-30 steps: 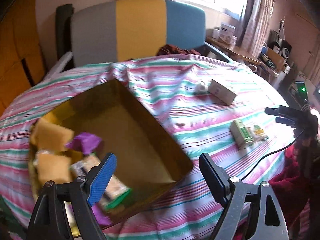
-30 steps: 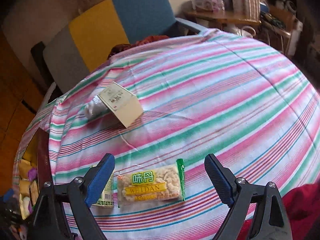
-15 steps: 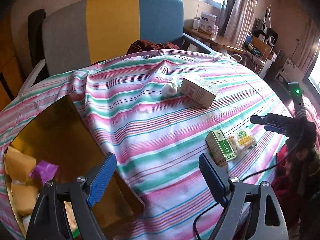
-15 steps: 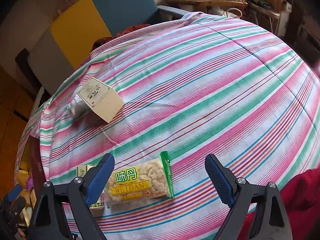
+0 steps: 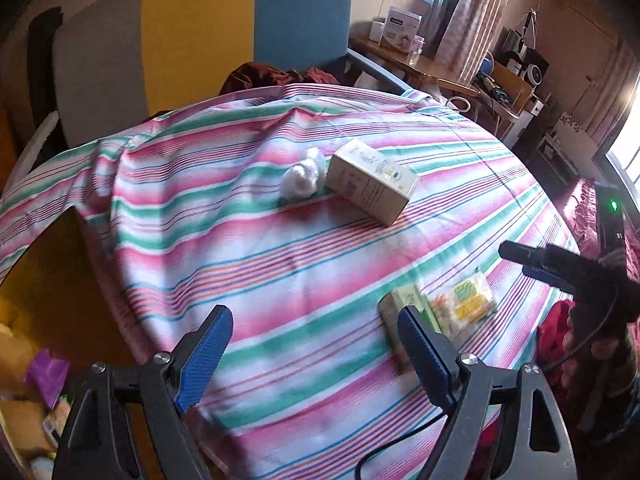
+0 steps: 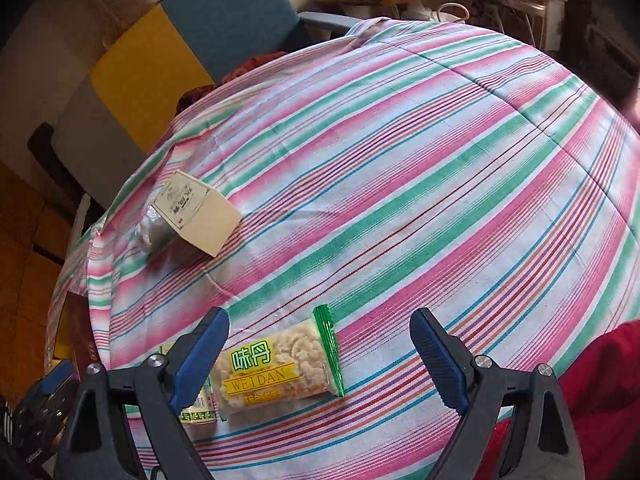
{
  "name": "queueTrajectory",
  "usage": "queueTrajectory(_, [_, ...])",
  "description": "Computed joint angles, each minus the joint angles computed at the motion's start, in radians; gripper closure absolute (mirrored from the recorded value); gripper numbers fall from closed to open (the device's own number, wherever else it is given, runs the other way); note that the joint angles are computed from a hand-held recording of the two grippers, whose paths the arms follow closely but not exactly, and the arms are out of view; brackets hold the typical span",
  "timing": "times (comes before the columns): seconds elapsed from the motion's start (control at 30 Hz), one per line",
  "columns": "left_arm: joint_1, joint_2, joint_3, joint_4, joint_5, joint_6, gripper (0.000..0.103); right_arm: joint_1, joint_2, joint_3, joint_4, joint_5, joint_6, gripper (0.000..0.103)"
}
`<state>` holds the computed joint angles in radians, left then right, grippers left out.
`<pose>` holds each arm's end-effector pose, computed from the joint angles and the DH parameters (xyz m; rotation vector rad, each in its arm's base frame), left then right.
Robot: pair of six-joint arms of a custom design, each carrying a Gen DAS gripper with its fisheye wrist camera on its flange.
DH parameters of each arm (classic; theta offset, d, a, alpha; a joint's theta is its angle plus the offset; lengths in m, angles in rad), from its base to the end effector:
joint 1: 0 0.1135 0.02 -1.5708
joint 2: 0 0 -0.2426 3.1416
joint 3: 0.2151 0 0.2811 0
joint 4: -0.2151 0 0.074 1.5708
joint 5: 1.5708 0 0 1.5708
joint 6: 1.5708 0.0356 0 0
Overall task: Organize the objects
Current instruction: 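Move both grippers back from the tray toward the remaining items, then grasp the cream-coloured box with the left gripper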
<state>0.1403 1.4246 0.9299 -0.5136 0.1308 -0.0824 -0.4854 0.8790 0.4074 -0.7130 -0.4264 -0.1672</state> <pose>0.3107 0.0392 0.1835 -0.2374 2.5616 -0.1469 0.1636 -0.0697 0.1304 0.3055 2.6039 0.3730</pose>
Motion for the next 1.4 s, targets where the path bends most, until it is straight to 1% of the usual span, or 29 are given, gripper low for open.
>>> queueTrajectory(0.1, [-0.006, 0.074, 0.075, 0.000, 0.036, -0.029, 0.017, -0.038, 0.000, 0.009, -0.006, -0.032, -0.016, 0.010])
queueTrajectory(0.13, [-0.007, 0.100, 0.099, 0.000, 0.046, -0.039, 0.017, -0.053, 0.021, 0.020, -0.016, -0.049, -0.049, 0.010])
queueTrajectory(0.23, [-0.014, 0.183, 0.180, -0.012, 0.071, -0.076, 0.017, -0.069, 0.061, 0.035, -0.016, -0.070, -0.049, 0.010])
queueTrajectory(0.33, [-0.021, 0.283, 0.283, -0.037, 0.127, -0.130, 0.017, -0.069, 0.063, 0.038, -0.020, -0.085, -0.047, 0.010])
queueTrajectory(0.37, [-0.029, 0.321, 0.322, -0.040, 0.132, -0.156, 0.017, -0.077, 0.058, 0.039, -0.024, -0.094, -0.052, 0.010])
queueTrajectory(0.47, [-0.048, 0.431, 0.439, -0.054, 0.145, -0.208, 0.013, -0.114, 0.049, 0.042, -0.032, -0.130, -0.060, 0.010])
queueTrajectory(0.53, [-0.059, 0.519, 0.531, -0.072, 0.152, -0.257, 0.006, -0.146, 0.059, 0.049, -0.037, -0.156, -0.066, 0.009])
queueTrajectory(0.57, [-0.062, 0.555, 0.570, -0.079, 0.154, -0.277, 0.005, -0.154, 0.067, 0.053, -0.038, -0.163, -0.066, 0.006])
queueTrajectory(0.6, [-0.066, 0.595, 0.615, -0.090, 0.148, -0.301, 0.001, -0.157, 0.075, 0.057, -0.038, -0.169, -0.065, 0.006])
queueTrajectory(0.63, [-0.068, 0.628, 0.653, -0.098, 0.144, -0.321, 0.000, -0.157, 0.085, 0.063, -0.041, -0.174, -0.073, 0.006])
queueTrajectory(0.7, [-0.073, 0.723, 0.761, -0.125, 0.143, -0.363, 0.000, -0.151, 0.092, 0.066, -0.043, -0.181, -0.076, 0.006])
queueTrajectory(0.83, [-0.081, 0.859, 0.921, -0.178, 0.128, -0.419, 0.000, -0.136, 0.101, 0.068, -0.042, -0.191, -0.081, 0.006])
queueTrajectory(0.93, [-0.102, 0.937, 1.034, -0.219, 0.097, -0.422, 0.000, -0.136, 0.132, 0.075, -0.041, -0.204, -0.088, 0.005])
queueTrajectory(0.97, [-0.110, 0.971, 1.084, -0.248, 0.083, -0.416, 0.000, -0.141, 0.147, 0.080, -0.045, -0.208, -0.095, 0.005])
queueTrajectory(1.03, [-0.118, 1.024, 1.157, -0.290, 0.081, -0.410, 0.001, -0.144, 0.170, 0.086, -0.045, -0.218, -0.100, 0.005])
queueTrajectory(1.07, [-0.120, 1.039, 1.172, -0.298, 0.071, -0.403, 0.003, -0.144, 0.173, 0.087, -0.044, -0.220, -0.099, 0.005])
queueTrajectory(1.1, [-0.123, 1.050, 1.185, -0.313, 0.057, -0.390, 0.020, -0.145, 0.177, 0.089, -0.043, -0.223, -0.099, 0.005])
queueTrajectory(1.13, [-0.122, 1.050, 1.175, -0.308, 0.065, -0.376, 0.024, -0.156, 0.191, 0.095, -0.047, -0.228, -0.111, 0.005])
queueTrajectory(1.17, [-0.117, 1.017, 1.116, -0.267, 0.093, -0.358, 0.026, -0.158, 0.200, 0.098, -0.047, -0.231, -0.113, 0.005])
queueTrajectory(1.2, [-0.116, 0.989, 1.072, -0.245, 0.095, -0.344, 0.031, -0.161, 0.214, 0.103, -0.046, -0.232, -0.114, 0.005])
queueTrajectory(1.23, [-0.115, 0.963, 1.037, -0.231, 0.095, -0.326, 0.036, -0.162, 0.220, 0.105, -0.044, -0.232, -0.113, 0.005])
queueTrajectory(1.27, [-0.114, 0.924, 0.985, -0.211, 0.093, -0.297, 0.039, -0.160, 0.219, 0.104, -0.045, -0.231, -0.111, 0.005])
queueTrajectory(1.3, [-0.114, 0.893, 0.945, -0.194, 0.089, -0.274, 0.044, -0.154, 0.224, 0.105, -0.041, -0.227, -0.109, 0.005])
queueTrajectory(1.33, [-0.116, 0.838, 0.879, -0.165, 0.072, -0.232, 0.049, -0.152, 0.230, 0.108, -0.044, -0.226, -0.117, 0.005])
queueTrajectory(1.4, [-0.110, 0.768, 0.798, -0.134, 0.062, -0.176, 0.050, -0.149, 0.230, 0.106, -0.042, -0.220, -0.115, 0.005])
